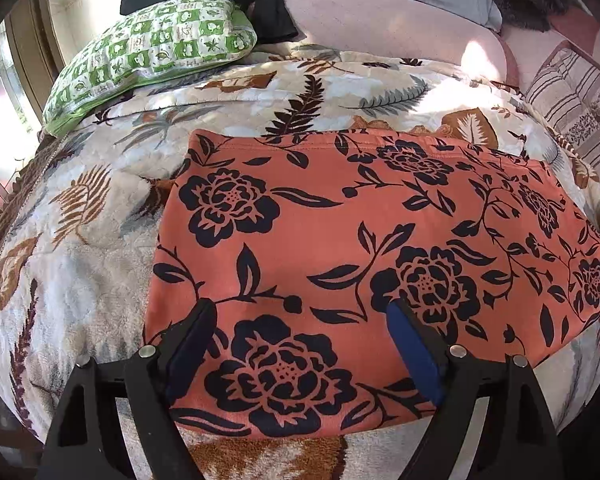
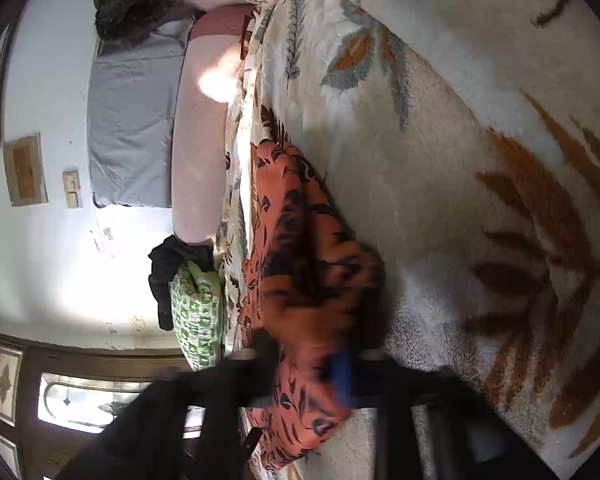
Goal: Fold small clothes
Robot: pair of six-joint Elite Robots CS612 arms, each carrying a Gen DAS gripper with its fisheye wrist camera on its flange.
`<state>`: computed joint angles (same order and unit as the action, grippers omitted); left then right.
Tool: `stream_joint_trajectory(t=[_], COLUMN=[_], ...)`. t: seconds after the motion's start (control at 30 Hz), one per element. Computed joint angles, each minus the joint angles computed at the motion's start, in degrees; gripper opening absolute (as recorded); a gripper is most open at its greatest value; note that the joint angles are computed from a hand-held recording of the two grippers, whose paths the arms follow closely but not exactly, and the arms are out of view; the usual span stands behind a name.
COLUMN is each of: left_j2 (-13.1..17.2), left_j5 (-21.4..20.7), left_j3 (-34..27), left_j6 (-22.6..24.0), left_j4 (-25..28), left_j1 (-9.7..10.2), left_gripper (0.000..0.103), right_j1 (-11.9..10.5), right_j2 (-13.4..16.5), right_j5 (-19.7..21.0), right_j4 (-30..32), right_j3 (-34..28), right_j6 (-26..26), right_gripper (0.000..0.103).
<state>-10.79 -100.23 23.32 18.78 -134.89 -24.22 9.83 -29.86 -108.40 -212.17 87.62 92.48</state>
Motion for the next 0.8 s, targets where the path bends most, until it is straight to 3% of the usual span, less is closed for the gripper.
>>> stream_joint_trajectory(t=[0.17,0.23,0.3,0.33,0.4,0.43,0.47,0.53,0.6,0.7,0.8], left_j2=[-2.33,-1.23,0.43,0.55,0.5,0.84,1.31,2.35,2.8,2.22,2.35], left_j5=[-1.39,1.0,4.21,4.58,3.2,2.79,2.41,1.94,0.82,0.21,-0.31], left_j3=[4.49,2.51,-0.18,0.23,1.0,0.33,-0.48,-2.16,-2.59,-0.55,-0.7], left_j6=[-0.78,1.62,4.94,5.48,4.31,3.98,4.09,4.29,3.25,3.01,2.82], left_j4=[-7.97,-3.92,1.37,0.91,-1.08,-0.71,-0.41,0.26,-0.22,-3.11,-3.25], left_j1=[-0.13,-0.92,-1.64,-1.7,-1.45,-1.37,-1.3,-1.19,-0.97,-0.87,-0.78], left_gripper=[0.088,0.088,0.088,0.088,0.088,0.088,0.088,0.09,0.092,0.092,0.093], right_j1=[2.03,0.49,-0.76,-0.74,-0.68,-0.35,-0.18,-1.03,-2.72,-6.42,-9.77], right_j2=[-5.11,-4.86,-3.64,-3.24,-4.05,-4.76,-5.21,-6.39,-6.47,-5.13,-3.8], right_j5=[-6.13,0.68,6.37,5.76,3.64,1.22,-0.75,-0.56,2.46,11.58,19.2], right_j4=[16.16,22.15,18.57,13.18,8.89,8.09,6.46,5.84,3.78,3.11,11.66], right_j3=[0.03,0.24,1.3,2.45,4.63,5.47,6.11,6.89,6.45,3.09,-1.84], right_j6=[-15.76,-17.2,-10.83,-7.6,-7.18,-7.97,-9.66,-13.89,-17.87,-23.05,-27.97], right_gripper=[0.01,0.015,0.015,0.023,0.051,0.074,0.077,0.077,0.077,0.077,0.075])
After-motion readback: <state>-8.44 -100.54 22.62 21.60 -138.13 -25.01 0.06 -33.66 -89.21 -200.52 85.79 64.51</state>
